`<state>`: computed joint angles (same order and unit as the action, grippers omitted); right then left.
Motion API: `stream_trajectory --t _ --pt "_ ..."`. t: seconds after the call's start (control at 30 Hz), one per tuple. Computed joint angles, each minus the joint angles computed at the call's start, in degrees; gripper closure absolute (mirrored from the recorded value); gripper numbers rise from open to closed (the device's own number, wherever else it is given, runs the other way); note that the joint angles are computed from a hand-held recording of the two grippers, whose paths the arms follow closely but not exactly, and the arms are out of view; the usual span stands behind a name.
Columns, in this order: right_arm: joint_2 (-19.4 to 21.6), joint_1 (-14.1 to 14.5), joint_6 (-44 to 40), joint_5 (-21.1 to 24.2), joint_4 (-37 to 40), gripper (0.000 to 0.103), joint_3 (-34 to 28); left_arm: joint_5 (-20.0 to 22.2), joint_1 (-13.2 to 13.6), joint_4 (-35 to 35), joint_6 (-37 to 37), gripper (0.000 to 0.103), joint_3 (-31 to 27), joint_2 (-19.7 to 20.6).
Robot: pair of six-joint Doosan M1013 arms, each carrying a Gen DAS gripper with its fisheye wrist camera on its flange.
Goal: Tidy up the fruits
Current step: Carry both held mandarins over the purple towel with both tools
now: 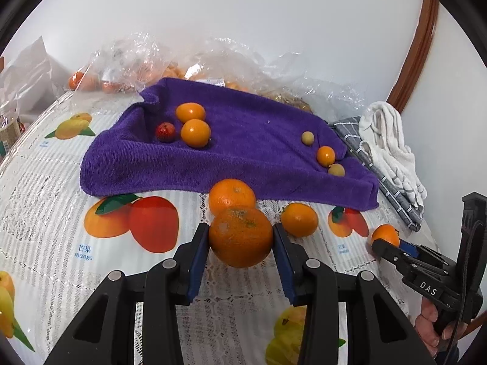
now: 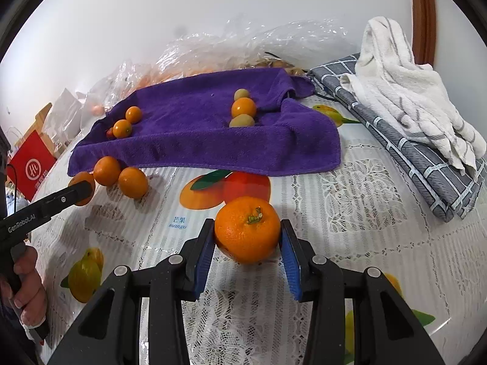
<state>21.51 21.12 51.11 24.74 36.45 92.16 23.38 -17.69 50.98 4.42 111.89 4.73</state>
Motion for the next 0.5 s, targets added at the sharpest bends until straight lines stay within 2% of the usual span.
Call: stream_trajectory --t 0.17,0.5 --pt "-0.2 -0.8 -3.0 -0.2 5.3 0.061 0.5 0.1 -0.7 7.0 -5.9 0.064 0.7 -0.7" --pt "-0.5 -0.6 -0.1 -1.4 3.0 0.061 0.7 -1.2 -0.7 16.1 -16.3 0.064 2.3 -2.1"
